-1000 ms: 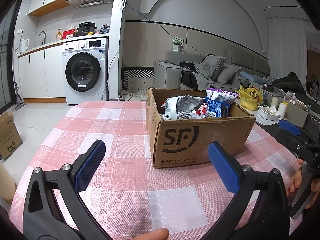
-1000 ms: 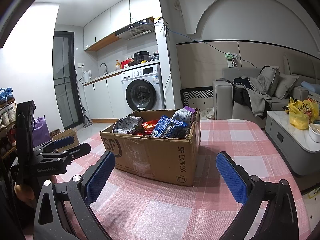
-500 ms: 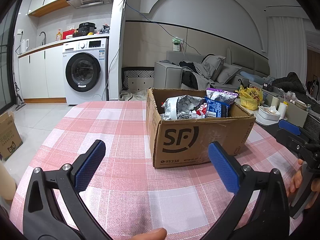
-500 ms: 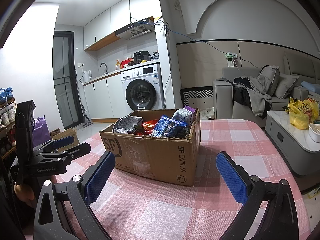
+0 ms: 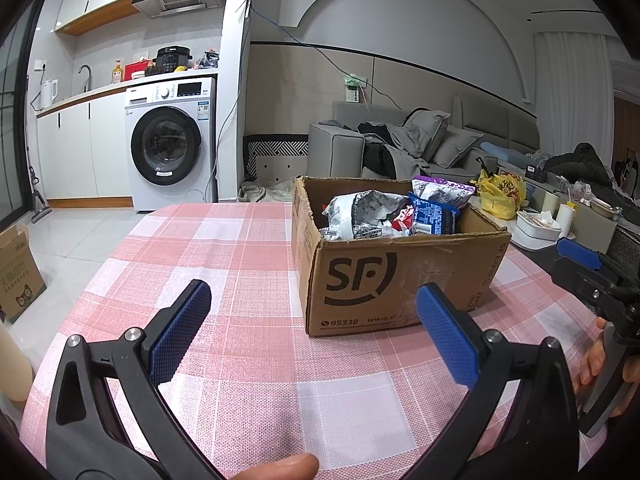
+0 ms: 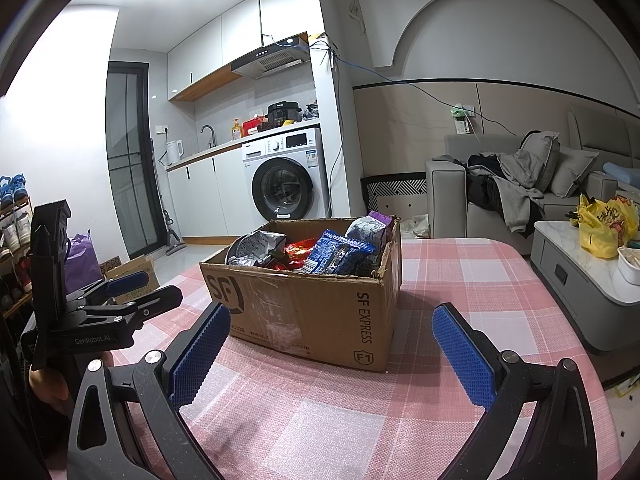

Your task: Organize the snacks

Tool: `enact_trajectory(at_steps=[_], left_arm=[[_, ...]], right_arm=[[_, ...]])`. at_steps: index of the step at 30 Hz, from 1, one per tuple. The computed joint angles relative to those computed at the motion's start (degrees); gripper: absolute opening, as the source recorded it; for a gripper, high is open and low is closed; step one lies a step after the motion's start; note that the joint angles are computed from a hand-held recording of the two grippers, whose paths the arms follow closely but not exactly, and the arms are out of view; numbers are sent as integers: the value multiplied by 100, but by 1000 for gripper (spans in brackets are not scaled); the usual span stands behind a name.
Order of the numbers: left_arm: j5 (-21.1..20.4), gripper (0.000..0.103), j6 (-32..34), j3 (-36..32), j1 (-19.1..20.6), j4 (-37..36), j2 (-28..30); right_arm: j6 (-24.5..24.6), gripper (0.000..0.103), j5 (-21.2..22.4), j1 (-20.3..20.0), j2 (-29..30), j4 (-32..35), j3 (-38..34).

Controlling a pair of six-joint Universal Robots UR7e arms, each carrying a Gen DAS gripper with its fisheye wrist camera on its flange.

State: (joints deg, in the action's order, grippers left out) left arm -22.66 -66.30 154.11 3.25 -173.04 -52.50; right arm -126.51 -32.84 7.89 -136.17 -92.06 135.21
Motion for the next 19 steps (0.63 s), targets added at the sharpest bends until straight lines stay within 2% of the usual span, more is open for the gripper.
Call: enact_trajectory(at_steps=[19], left_arm=[[12, 102, -91, -46, -79, 131, 53]], right_arm=[[3, 103, -1, -1, -3, 1, 1]])
